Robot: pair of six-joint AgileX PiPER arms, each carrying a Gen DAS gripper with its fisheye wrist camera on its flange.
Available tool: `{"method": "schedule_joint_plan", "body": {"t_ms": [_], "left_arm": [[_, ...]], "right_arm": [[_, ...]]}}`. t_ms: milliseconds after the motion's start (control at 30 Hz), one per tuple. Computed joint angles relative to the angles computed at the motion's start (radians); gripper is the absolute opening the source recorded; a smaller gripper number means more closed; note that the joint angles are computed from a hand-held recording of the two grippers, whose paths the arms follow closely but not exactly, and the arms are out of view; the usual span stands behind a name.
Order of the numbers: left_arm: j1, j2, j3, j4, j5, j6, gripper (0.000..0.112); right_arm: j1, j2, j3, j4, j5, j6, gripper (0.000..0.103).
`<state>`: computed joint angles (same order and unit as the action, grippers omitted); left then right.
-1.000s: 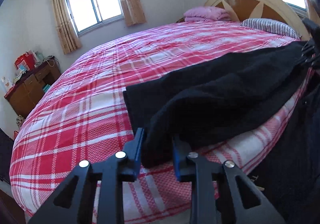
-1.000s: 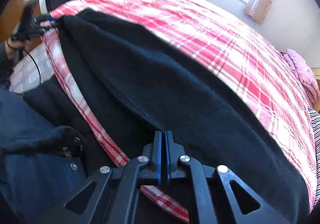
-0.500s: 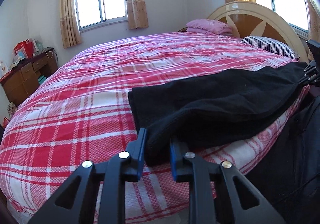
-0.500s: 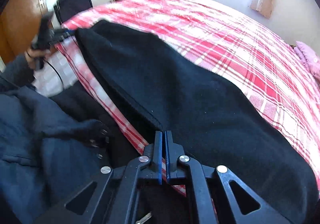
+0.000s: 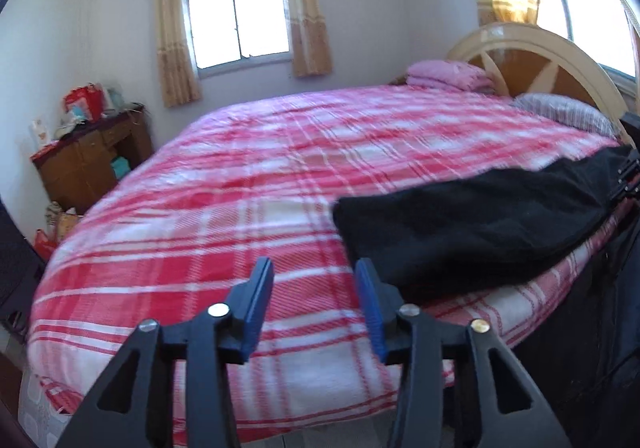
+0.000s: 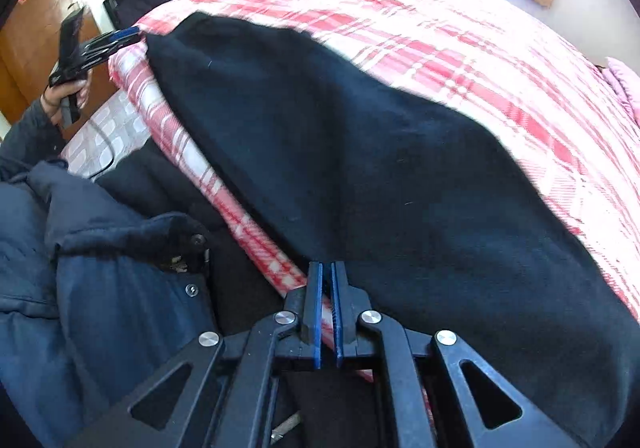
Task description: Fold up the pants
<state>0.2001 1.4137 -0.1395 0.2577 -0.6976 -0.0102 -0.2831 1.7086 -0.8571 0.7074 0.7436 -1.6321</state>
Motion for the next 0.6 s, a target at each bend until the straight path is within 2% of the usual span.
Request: {"method": "schedule_joint_plan", "body": {"t_ms": [67,133,167,200,267,333,433,500,600], "left_arm": [[0.029,-0.06,0.005,-0.007,-0.001,-0.033,0.06],[0.047,-0.105,-0.009,0.042,0.006,-0.126,0.06],[0.017,-0.113,-0.024,0.031,0.019,-0.138,0.06],[-0.043,-0.113,-0.041,-0.02,0.036,-0.114,0.06],[-0.21,-0.074,-0.096,-0.195,0.078,-0.004,0.06],[-0.378,0.025,-0.189,-0.311,0.126,0.064,0.06],[-0.564,0.167,-0.302,-0.438,0.147,0.174,0.061],[-0.647,0.26,-0.386,-0.479,0.182,0.227,0.061],[-0.716,0.356,-0.477,-0.467,0.246,0.247,0.061]], "right_arm": [[-0.048,0.016,-0.071,0.042,0.132,0.012,0.005],[-0.057,0.032,-0.133,0.09,0.208,0.049,0.007],[-0.046,0.047,-0.168,0.104,0.221,0.076,0.018],[-0.024,0.064,-0.2,0.114,0.22,0.109,0.039],[0.018,0.113,-0.282,0.123,0.231,0.189,0.054],[0.085,0.181,-0.385,0.124,0.252,0.294,0.054],[0.217,0.299,-0.564,0.066,0.237,0.52,0.054],[0.25,0.37,-0.666,0.052,0.283,0.605,0.054],[0.304,0.492,-0.84,0.041,0.351,0.741,0.053]]}}
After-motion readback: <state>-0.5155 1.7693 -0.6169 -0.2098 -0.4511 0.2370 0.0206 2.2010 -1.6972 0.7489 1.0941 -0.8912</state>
